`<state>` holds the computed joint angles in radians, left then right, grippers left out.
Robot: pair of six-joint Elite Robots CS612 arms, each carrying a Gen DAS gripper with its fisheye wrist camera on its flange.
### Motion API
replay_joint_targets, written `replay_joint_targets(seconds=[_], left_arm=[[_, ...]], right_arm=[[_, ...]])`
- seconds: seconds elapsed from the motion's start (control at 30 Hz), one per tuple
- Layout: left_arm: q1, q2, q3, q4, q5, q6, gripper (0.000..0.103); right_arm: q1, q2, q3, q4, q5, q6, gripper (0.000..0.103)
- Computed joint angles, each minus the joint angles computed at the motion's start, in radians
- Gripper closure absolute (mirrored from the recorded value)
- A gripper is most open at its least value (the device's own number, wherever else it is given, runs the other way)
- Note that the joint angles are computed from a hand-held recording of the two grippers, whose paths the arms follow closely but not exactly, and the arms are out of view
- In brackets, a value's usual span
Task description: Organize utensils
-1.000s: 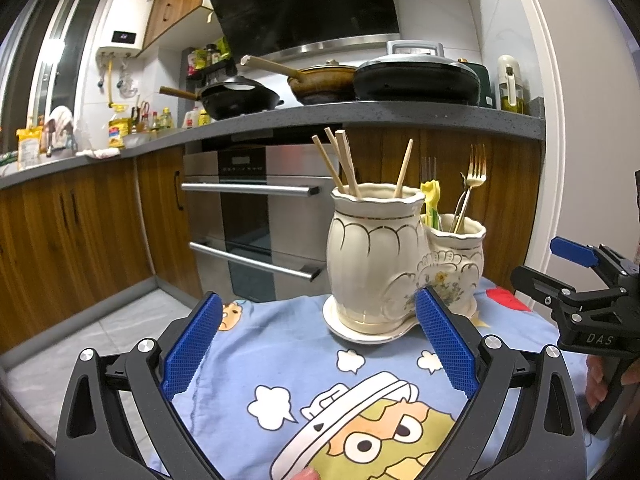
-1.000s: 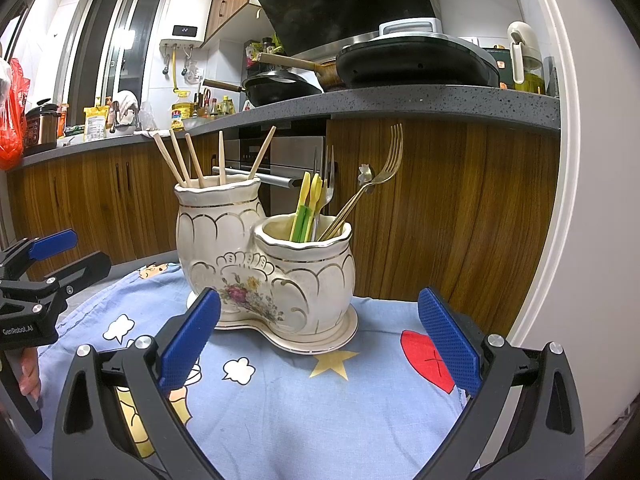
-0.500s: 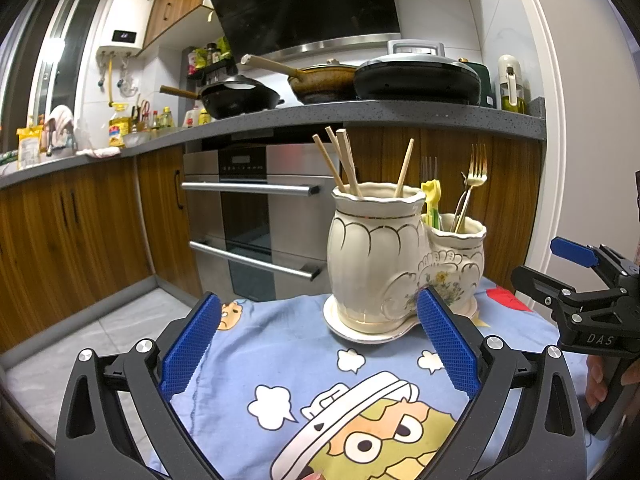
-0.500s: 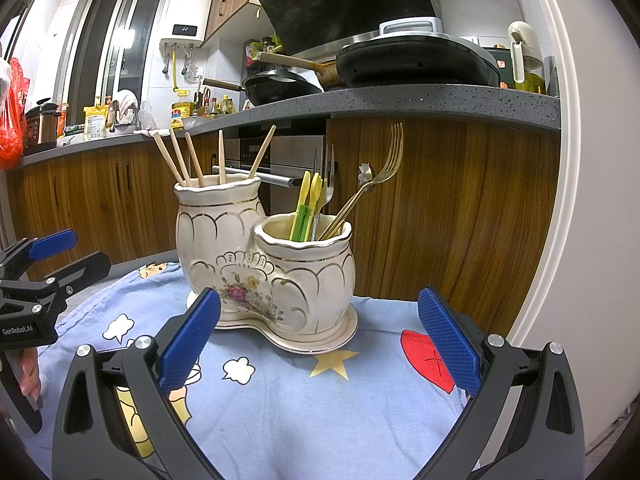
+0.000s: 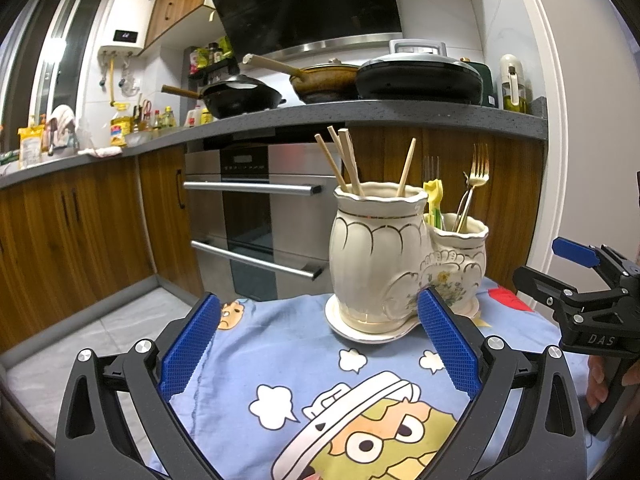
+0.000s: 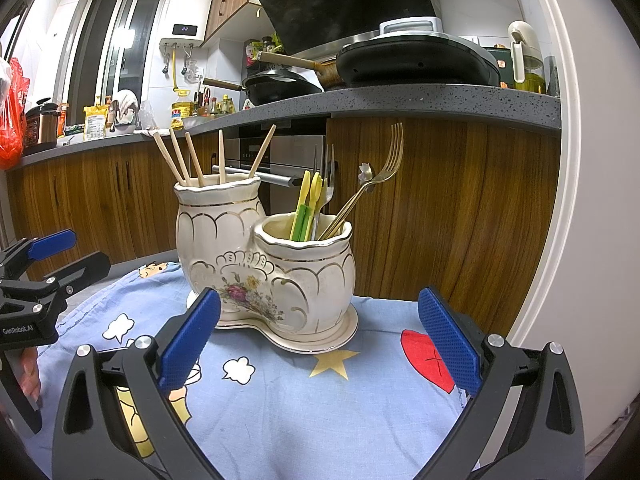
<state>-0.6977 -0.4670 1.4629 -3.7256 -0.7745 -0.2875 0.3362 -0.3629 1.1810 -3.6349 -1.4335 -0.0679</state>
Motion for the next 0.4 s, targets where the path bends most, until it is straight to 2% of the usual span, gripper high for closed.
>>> replay_joint_targets(seconds=[0.27, 0.4], left_arm=[[0.000, -0.001, 0.001, 0.009, 0.009, -0.010, 0.005], [0.001, -0.001, 0.000, 0.010, 0.009, -0.010, 0.005]], right_arm=[[0.000, -0.003, 0.002, 0.007, -0.005, 0.003, 0.005], [0.004, -0.012, 0.004, 0.082, -0.042, 0.018, 0.005]])
